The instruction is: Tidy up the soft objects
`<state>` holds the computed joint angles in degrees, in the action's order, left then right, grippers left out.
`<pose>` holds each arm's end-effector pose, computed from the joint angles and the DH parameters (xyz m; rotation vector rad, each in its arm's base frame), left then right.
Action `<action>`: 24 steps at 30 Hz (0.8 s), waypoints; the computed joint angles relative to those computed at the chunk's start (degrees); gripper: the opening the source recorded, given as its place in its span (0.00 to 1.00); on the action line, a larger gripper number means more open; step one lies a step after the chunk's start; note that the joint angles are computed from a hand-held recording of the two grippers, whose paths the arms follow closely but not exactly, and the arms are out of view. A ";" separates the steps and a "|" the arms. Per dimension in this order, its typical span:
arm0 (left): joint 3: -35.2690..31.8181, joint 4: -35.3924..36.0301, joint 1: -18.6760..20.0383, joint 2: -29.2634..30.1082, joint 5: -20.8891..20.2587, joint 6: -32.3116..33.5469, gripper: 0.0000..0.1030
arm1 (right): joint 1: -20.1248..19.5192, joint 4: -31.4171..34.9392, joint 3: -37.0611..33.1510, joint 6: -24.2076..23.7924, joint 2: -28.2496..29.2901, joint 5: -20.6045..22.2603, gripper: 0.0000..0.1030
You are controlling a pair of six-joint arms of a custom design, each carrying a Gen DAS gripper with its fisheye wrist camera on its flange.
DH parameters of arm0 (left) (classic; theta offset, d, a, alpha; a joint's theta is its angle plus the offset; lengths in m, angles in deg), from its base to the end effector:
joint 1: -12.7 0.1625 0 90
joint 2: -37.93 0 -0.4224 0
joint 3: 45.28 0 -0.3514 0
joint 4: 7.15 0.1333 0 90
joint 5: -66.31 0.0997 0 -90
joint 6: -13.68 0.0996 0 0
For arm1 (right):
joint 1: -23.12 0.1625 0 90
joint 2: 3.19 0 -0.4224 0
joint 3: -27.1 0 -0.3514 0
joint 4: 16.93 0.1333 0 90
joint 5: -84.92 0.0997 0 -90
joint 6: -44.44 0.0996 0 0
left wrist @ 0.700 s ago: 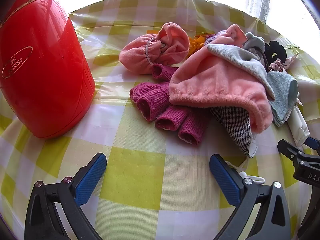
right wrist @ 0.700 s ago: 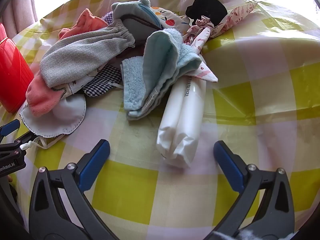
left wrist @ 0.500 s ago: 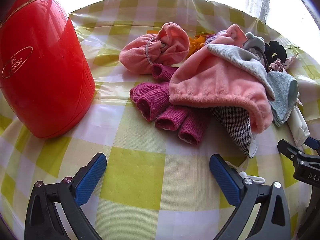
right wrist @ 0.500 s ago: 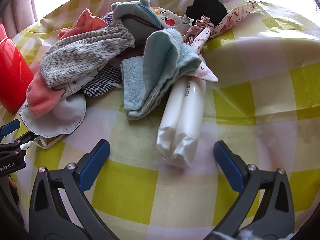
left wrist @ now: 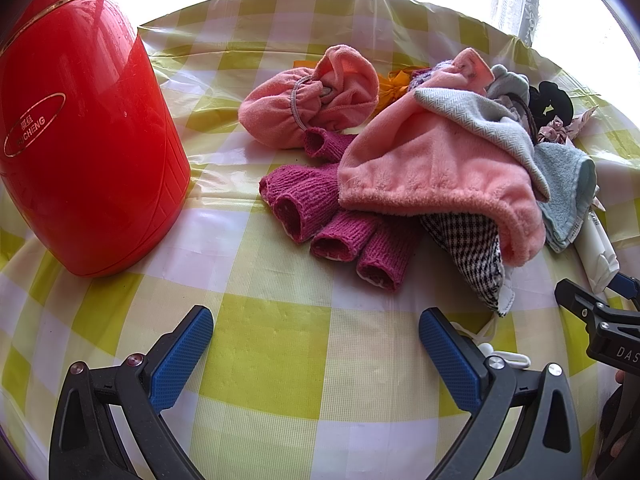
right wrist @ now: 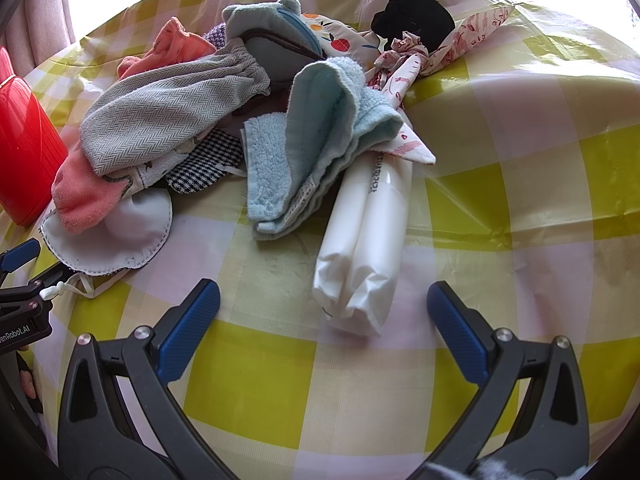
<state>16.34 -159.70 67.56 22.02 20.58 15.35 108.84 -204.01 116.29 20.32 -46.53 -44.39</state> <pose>-0.2760 -0.7445 -0.0126 0.6235 2.3334 -0.6241 0.0197 -0.6778 0.2297 0.0077 -2.1857 0.8126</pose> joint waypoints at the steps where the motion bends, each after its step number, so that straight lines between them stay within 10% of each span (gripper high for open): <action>1: -0.04 0.20 -0.01 -0.02 0.00 -0.13 1.00 | 0.00 0.00 0.00 0.00 0.00 0.00 1.00; 11: 1.82 2.50 0.32 -2.25 -3.70 1.54 1.00 | -0.14 1.95 -0.15 0.42 -0.40 0.32 1.00; 17: 12.04 -14.63 0.20 -6.39 -12.62 10.02 1.00 | -0.37 3.12 0.27 -0.44 -1.10 1.81 1.00; 24: 0.72 -10.79 -1.76 -0.02 -12.94 17.11 1.00 | -1.85 2.00 3.72 1.79 -4.35 7.91 1.00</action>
<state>17.06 -170.50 65.80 22.00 7.64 32.45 106.99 -202.01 120.01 22.11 -50.88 -36.48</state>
